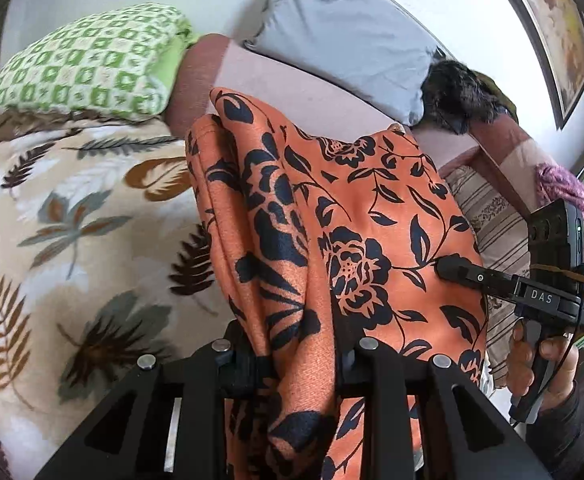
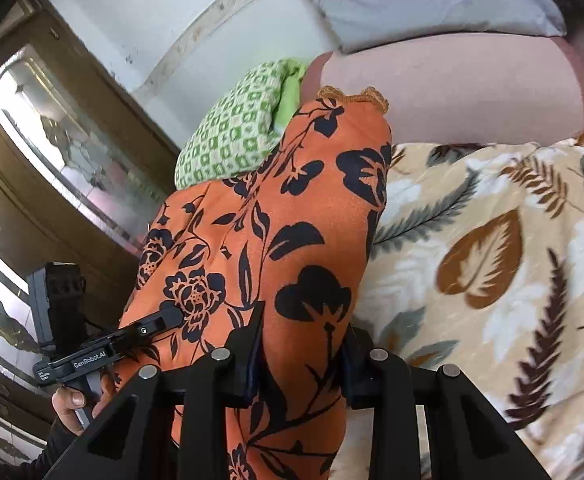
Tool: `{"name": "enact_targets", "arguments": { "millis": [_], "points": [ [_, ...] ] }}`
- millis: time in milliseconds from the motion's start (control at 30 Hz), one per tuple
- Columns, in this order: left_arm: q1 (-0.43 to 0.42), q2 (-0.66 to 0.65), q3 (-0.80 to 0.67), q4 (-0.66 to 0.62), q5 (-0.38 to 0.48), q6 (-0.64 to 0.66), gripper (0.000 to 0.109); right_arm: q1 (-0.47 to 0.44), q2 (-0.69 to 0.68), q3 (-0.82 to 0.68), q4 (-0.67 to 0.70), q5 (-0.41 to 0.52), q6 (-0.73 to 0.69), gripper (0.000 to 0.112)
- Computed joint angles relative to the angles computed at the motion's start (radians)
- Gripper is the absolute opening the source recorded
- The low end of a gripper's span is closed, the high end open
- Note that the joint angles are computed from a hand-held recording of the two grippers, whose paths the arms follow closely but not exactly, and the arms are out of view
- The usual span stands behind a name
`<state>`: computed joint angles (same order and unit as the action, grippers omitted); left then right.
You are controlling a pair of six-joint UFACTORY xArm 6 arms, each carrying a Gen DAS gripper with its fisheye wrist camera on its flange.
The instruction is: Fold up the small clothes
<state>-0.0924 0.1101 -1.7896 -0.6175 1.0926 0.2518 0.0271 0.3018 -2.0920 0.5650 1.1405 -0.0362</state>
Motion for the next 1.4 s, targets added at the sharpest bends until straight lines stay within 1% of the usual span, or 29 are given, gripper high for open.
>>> {"name": "enact_targets", "arguments": {
  "millis": [67, 167, 267, 400, 467, 700, 833, 867, 900, 933, 967, 1000, 1033, 1067, 1100, 1133, 1200, 1233, 1267, 1300, 1333, 1367, 1400],
  "points": [
    [-0.023, 0.019, -0.009, 0.024, -0.012, -0.024, 0.028, -0.022, -0.011, 0.034, 0.018, -0.008, -0.018, 0.032],
    [-0.067, 0.042, -0.006, 0.091, -0.034, -0.051, 0.028, -0.047, -0.007, 0.085, 0.035, -0.019, -0.044, 0.032],
    [-0.082, 0.067, 0.0, 0.107, -0.035, -0.058, 0.028, -0.063, 0.008, 0.121, 0.055, -0.03, -0.055, 0.032],
    [-0.112, 0.081, 0.041, 0.141, -0.075, -0.058, 0.028, -0.081, 0.004, 0.191, 0.067, -0.05, -0.085, 0.032],
    [-0.117, 0.094, 0.059, 0.134, -0.086, -0.062, 0.028, -0.086, 0.007, 0.217, 0.064, -0.06, -0.1, 0.032],
    [-0.138, 0.097, 0.099, 0.144, -0.155, -0.063, 0.028, -0.093, 0.031, 0.238, 0.082, -0.093, -0.142, 0.032],
    [-0.136, 0.132, 0.082, 0.15, -0.14, -0.079, 0.03, -0.098, 0.063, 0.222, 0.088, -0.087, -0.143, 0.033],
    [-0.137, 0.139, 0.082, 0.157, -0.13, -0.085, 0.031, -0.098, 0.074, 0.217, 0.08, -0.079, -0.139, 0.037],
    [-0.138, 0.149, 0.079, 0.17, -0.116, -0.095, 0.034, -0.094, 0.083, 0.215, 0.042, -0.075, -0.115, 0.039],
    [-0.137, 0.153, 0.091, 0.179, -0.116, -0.113, 0.043, -0.089, 0.089, 0.215, -0.006, -0.07, -0.083, 0.043],
    [-0.133, 0.146, 0.109, 0.174, -0.131, -0.121, 0.049, -0.085, 0.091, 0.222, -0.063, -0.062, -0.041, 0.054],
    [-0.131, 0.139, 0.121, 0.18, -0.14, -0.132, 0.058, -0.084, 0.076, 0.248, -0.079, -0.078, -0.03, 0.06],
    [-0.128, 0.131, 0.125, 0.199, -0.139, -0.143, 0.062, -0.082, 0.06, 0.269, -0.093, -0.095, -0.021, 0.063],
    [-0.124, 0.12, 0.129, 0.222, -0.139, -0.15, 0.064, -0.077, 0.042, 0.283, -0.135, -0.109, 0.002, 0.064],
    [-0.12, 0.099, 0.143, 0.25, -0.151, -0.157, 0.065, -0.068, 0.013, 0.306, -0.199, -0.133, 0.034, 0.064],
    [-0.116, 0.083, 0.154, 0.264, -0.161, -0.158, 0.065, -0.062, -0.015, 0.332, -0.22, -0.161, 0.045, 0.064],
    [-0.107, 0.025, 0.208, 0.273, -0.206, -0.144, 0.065, -0.053, -0.077, 0.389, -0.202, -0.205, 0.038, 0.064],
    [-0.109, -0.005, 0.245, 0.292, -0.237, -0.141, 0.065, -0.043, -0.135, 0.453, -0.147, -0.254, 0.011, 0.064],
    [-0.112, -0.023, 0.266, 0.306, -0.251, -0.133, 0.065, -0.034, -0.174, 0.5, -0.094, -0.281, -0.022, 0.066],
    [-0.122, -0.044, 0.301, 0.346, -0.269, -0.113, 0.065, -0.026, -0.207, 0.543, -0.035, -0.301, -0.061, 0.07],
    [-0.128, -0.041, 0.31, 0.397, -0.274, -0.119, 0.065, -0.019, -0.232, 0.587, 0.022, -0.317, -0.089, 0.073],
    [-0.136, -0.036, 0.319, 0.47, -0.27, -0.155, 0.065, -0.016, -0.24, 0.614, 0.051, -0.312, -0.093, 0.079],
    [-0.136, -0.019, 0.315, 0.518, -0.242, -0.186, 0.066, -0.012, -0.225, 0.614, 0.038, -0.283, -0.065, 0.08]
  ]
}}
